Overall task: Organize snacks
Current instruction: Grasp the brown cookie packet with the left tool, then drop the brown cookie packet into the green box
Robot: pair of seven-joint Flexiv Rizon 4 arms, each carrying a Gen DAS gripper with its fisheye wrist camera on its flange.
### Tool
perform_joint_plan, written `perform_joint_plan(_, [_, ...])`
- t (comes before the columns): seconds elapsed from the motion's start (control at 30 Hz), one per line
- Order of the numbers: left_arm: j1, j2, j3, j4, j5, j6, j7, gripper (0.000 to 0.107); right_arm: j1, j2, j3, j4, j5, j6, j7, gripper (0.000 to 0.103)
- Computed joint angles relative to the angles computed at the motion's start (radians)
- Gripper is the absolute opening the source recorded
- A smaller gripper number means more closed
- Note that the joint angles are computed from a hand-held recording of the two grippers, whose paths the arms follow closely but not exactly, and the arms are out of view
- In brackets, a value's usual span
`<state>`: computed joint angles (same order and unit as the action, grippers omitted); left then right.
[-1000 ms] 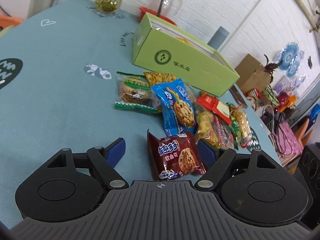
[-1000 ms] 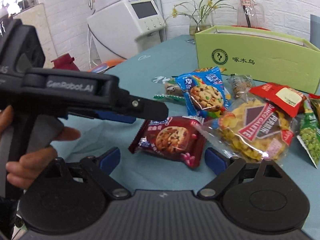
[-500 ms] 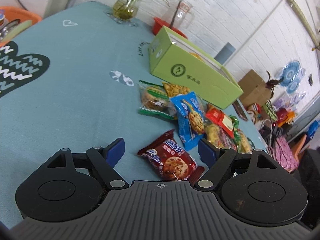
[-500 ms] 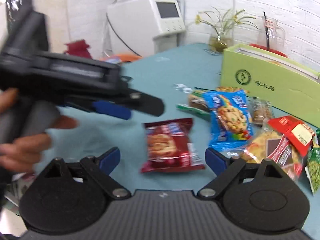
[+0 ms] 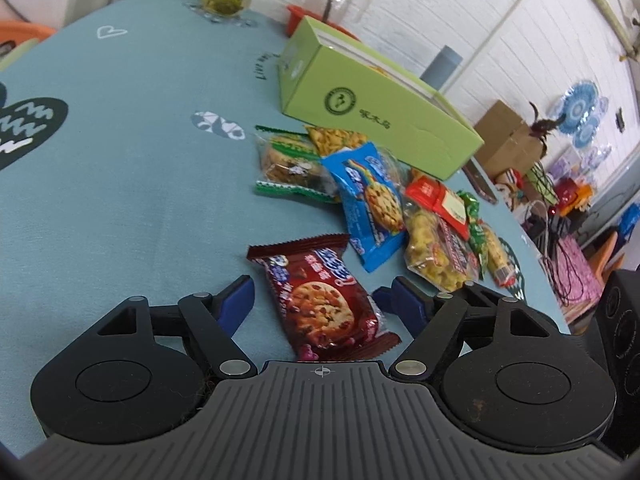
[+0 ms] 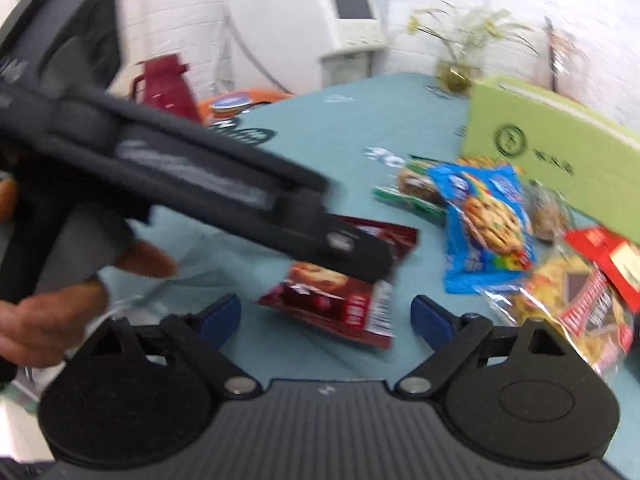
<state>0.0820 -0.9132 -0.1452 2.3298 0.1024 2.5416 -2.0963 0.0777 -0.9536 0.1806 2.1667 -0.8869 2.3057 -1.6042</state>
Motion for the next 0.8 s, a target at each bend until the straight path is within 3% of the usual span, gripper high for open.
perform_joint_plan(0.07, [0.006,0.001,-0.004,-0.005,0.007,-0.010,0.000,0.058,0.019,-0.004,-0.004,0.003,0.013,0.014,-0.029,0.089])
perform_joint_plan(0.13, [-0.007,0.008,0.006,-0.016,0.018,-0.040,0.013,0.041,0.034,-0.014,-0.011,0.009,0.027,0.052,-0.082,0.078])
perform_joint_plan(0.17, [-0.047,0.021,0.021,-0.005,-0.040,-0.047,0.045,0.028,0.036,-0.012,-0.012,0.012,0.038,0.055,-0.083,0.074])
perform_joint_plan(0.2, [-0.077,0.034,0.032,0.005,-0.083,-0.058,0.079,0.022,0.024,-0.009,-0.007,0.012,0.028,0.049,-0.065,0.073])
perform_joint_plan(0.27, [-0.067,0.040,0.026,0.011,-0.067,-0.052,0.064,0.016,-0.009,-0.007,0.003,-0.001,-0.017,0.033,-0.014,0.070])
perform_joint_plan(0.43, [-0.030,0.089,0.003,-0.016,-0.041,-0.057,0.044,0.015,0.004,0.013,0.000,-0.018,0.021,0.099,-0.015,0.073])
perform_joint_plan(0.53, [-0.032,0.137,0.009,-0.073,-0.045,-0.116,0.082,0.015,0.000,0.008,-0.004,-0.095,-0.011,0.114,0.036,0.078])
perform_joint_plan(0.63, [-0.027,0.159,0.011,-0.195,-0.052,-0.206,0.143,0.016,0.033,-0.008,-0.023,-0.219,0.010,0.113,0.074,0.078])
perform_joint_plan(0.8, [-0.002,0.114,-0.010,-0.453,-0.084,-0.411,0.251,0.019,0.055,-0.084,-0.047,-0.526,-0.090,-0.019,0.265,0.078])
